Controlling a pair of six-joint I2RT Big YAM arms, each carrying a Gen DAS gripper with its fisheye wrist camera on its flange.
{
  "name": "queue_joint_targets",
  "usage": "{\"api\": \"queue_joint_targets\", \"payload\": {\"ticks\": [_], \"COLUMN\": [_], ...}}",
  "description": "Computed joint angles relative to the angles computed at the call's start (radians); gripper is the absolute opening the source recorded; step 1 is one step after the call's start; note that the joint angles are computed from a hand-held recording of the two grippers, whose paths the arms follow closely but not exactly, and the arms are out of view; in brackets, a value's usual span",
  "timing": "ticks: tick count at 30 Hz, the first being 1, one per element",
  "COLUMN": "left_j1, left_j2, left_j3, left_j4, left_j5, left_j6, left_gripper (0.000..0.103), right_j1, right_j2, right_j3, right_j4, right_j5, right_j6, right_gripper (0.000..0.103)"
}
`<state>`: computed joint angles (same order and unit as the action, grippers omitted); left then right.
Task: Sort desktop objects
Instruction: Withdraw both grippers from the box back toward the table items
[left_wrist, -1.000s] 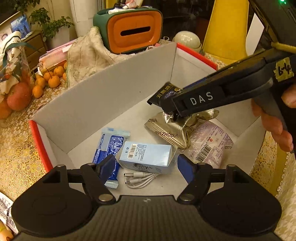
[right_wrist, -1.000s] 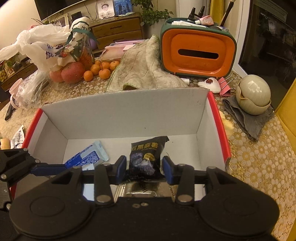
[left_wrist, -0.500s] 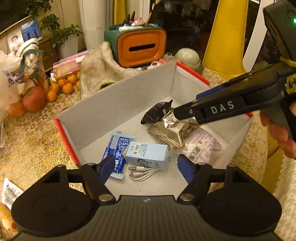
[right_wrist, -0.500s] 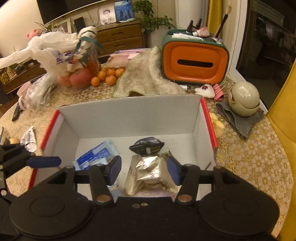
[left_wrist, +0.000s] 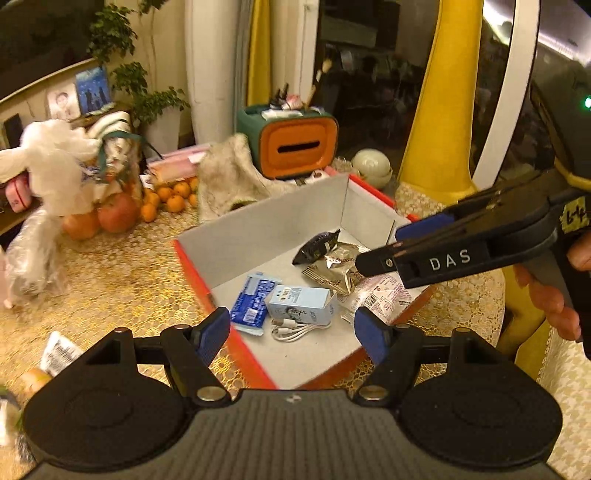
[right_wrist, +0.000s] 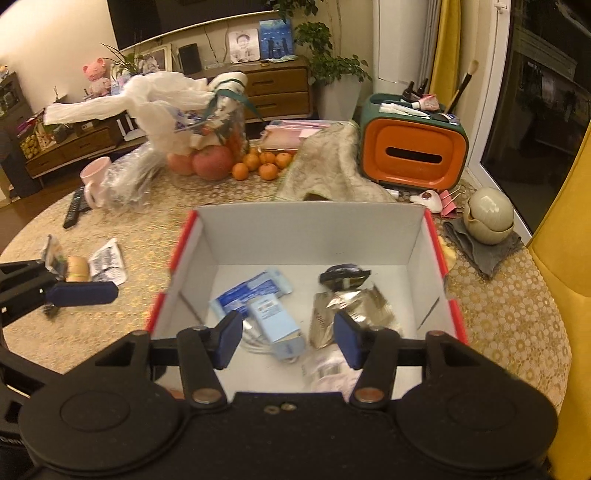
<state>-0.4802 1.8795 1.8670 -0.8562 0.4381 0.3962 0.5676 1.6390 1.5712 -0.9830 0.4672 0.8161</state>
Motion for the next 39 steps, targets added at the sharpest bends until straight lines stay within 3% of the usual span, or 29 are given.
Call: {"api": "queue_joint_targets", "payload": {"ticks": [7, 11, 23, 39], "left_j1": [0.076, 0.129, 0.266, 0.412], "left_j2": [-0.129, -0.172, -0.280, -0.261], "left_j3": [-0.164, -0.214, -0.360, -0.410], "left_j4": [0.108, 0.109, 0.200, 0.300], "left_j5": [0.025, 0.062, 0.113, 0.111], "left_j6": [-0.016, -0.020, -0.014, -0.067], "left_gripper": [0.073, 0.073, 0.074, 0.088], "right_j1": [0.074, 0.118, 0.204, 0.233], "right_j2": [0.024, 0.051, 0.202, 0.442], "right_j3": [0.052, 0.087, 0.297, 0.665], "right_j4": [0.004, 0.032, -0.019, -0.173], "right_j5": [0.028, 0.008, -0.006, -0.014], "right_j6": [0.008, 0.011, 0.022, -0.002], "right_gripper": [0.054, 0.054, 0.059, 0.062]}}
